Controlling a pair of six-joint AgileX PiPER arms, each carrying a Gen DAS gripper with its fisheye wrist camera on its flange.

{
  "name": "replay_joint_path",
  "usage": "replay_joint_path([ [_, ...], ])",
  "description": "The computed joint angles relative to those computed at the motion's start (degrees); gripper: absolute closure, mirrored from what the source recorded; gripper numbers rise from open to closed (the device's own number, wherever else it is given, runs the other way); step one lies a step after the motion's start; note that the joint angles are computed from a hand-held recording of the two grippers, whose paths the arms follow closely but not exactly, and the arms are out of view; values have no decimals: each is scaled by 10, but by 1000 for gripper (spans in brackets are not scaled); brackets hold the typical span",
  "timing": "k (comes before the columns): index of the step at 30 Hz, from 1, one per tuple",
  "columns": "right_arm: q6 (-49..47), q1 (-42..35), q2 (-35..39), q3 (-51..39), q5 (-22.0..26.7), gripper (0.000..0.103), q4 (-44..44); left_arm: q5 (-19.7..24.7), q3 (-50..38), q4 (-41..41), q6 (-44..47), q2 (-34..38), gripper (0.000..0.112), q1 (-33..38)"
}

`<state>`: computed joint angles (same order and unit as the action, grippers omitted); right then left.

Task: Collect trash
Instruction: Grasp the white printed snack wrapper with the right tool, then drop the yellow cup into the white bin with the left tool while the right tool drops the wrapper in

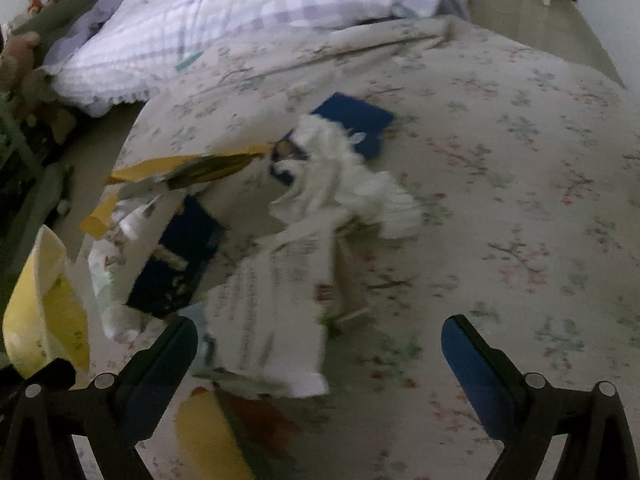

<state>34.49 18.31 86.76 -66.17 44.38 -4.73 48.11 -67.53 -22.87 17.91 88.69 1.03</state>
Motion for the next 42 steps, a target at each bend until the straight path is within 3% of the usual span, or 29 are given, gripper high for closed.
replay_joint_path([
  [9, 8, 32, 76, -52, 14, 11, -10, 14, 13, -23, 56, -9, 42, 66],
  [14, 50, 64, 111, -75, 46, 29, -80, 22, 9, -34, 77, -8, 42, 93],
  [16, 67, 76, 114, -79, 57, 44, -114, 26, 7, -40, 87, -8, 42, 108],
  [22, 61, 68, 91, -71, 47, 58, -92, 48, -9, -68, 124, 0, 42, 169],
  [31, 102, 89, 69, -100, 48, 62, -108, 72, -50, -97, 169, 39, 42, 274],
  [42, 136, 191, 122, -203, 33, 61, -126, 38, -109, -110, 189, 144, 42, 321],
])
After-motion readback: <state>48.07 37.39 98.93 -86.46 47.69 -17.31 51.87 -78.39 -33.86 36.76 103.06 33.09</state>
